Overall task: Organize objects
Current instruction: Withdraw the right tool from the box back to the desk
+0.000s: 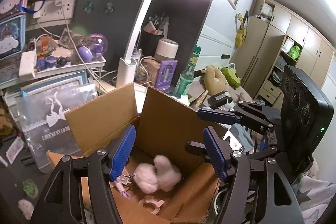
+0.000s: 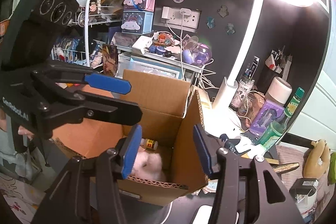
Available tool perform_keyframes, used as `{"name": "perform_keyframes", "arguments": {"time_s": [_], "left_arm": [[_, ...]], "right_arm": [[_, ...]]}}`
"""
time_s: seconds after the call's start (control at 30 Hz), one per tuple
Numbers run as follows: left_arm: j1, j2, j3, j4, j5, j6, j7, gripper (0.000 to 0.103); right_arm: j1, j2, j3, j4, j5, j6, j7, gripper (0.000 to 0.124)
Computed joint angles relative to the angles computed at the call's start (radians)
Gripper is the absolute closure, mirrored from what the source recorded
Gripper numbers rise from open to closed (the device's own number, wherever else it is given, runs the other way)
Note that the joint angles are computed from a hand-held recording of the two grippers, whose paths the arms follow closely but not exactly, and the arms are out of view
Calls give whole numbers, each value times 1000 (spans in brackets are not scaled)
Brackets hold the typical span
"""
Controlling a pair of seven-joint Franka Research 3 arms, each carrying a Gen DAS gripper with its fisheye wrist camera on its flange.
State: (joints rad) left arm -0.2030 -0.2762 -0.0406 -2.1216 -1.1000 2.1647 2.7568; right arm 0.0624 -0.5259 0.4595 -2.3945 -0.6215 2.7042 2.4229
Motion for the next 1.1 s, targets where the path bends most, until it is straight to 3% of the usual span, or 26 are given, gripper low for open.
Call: {"name": "perform_keyframes", "arguments": {"time_s": [0.3, 0.47, 0.8, 1.1], "left_arm": [[30, -57, 50, -45, -35, -6, 35, 34], [63, -82, 88, -73, -44, -1, 53, 31], [148, -69, 144, -104, -57, 19, 86, 29], [244, 6, 152, -113, -35, 58, 67, 27]], "right_arm": [[20, 34, 21, 44, 1, 27, -1, 76], [24, 112, 56, 128, -60, -1, 14, 76], [140, 330, 43, 324, -186, -52, 39, 76], [298, 558, -5, 503, -147, -109, -98, 76]]}}
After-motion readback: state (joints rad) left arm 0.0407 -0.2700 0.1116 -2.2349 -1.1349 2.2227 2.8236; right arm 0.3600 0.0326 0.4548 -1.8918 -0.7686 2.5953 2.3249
